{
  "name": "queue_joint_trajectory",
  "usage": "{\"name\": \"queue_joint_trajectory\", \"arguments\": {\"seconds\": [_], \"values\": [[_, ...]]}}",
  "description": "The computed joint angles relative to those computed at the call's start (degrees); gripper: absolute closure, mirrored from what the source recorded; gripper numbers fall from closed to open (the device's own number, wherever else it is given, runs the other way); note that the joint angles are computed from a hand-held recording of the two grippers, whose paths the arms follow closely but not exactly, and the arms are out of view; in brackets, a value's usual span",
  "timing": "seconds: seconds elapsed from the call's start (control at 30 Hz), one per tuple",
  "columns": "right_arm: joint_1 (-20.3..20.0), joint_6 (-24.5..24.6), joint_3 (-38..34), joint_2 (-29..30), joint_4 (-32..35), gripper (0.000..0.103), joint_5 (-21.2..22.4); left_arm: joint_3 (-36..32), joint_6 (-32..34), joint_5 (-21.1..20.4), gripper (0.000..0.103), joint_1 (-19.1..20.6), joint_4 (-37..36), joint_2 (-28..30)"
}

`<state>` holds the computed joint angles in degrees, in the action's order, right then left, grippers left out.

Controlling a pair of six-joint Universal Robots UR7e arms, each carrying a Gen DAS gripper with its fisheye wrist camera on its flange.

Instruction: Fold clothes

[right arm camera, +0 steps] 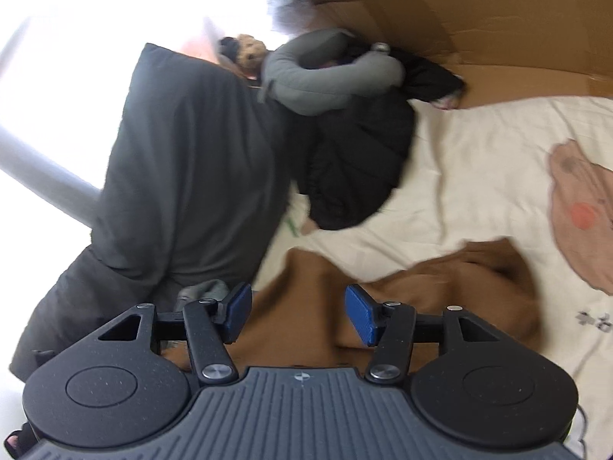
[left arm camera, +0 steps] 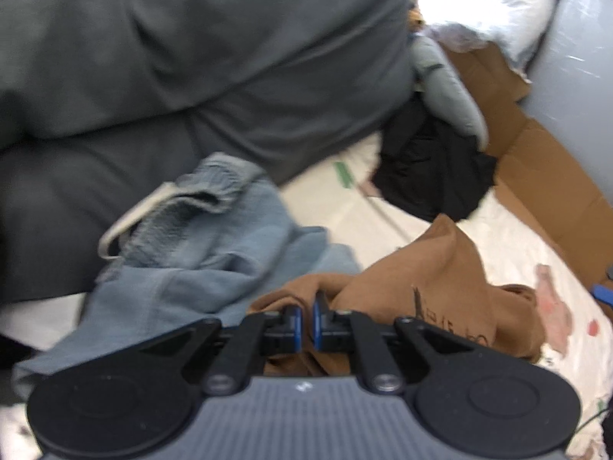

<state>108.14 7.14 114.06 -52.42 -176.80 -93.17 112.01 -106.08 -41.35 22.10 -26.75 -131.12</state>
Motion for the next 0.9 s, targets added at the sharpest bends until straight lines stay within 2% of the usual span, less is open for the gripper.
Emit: {"name": "queue_joint_trajectory", "arguments": {"seconds": [0.07,0.3,0.5,0.67,0.77,0.9], "values": [[-0.56,0.02,1.04,-0.68,0.04,0.042,-1.64,-1.14,-2.82,-1.78,0.097,-0.58,3.48,0.43],[-2.92,-1.1,4.59,-1.96,-1.04,0.042,-6.52,-2.85,-2.65,-4.45,0.091,0.68,4.5,2.28],[-4.8,-5.53,4.91,-1.65,-2.33,0.042,-9.05,-5.18,-4.01,-5.87,0.089,-0.88,7.61,5.28],[-6.09,-11.8,1.71,0.33,0.13,0.042,-10.39,-7.66,-10.09,-5.79,0.069,-3.23,15.18,8.93],[-6.48,-16.23,-0.68,1.75,1.9,0.042,-10.34,-7.71,-7.64,-3.4,0.069,-1.18,12.02,9.04],[-6.23,-21.91,-3.98,3.69,4.51,0.042,-11.25,-4.85,0.8,1.73,0.068,3.63,1.29,8.82]]}}
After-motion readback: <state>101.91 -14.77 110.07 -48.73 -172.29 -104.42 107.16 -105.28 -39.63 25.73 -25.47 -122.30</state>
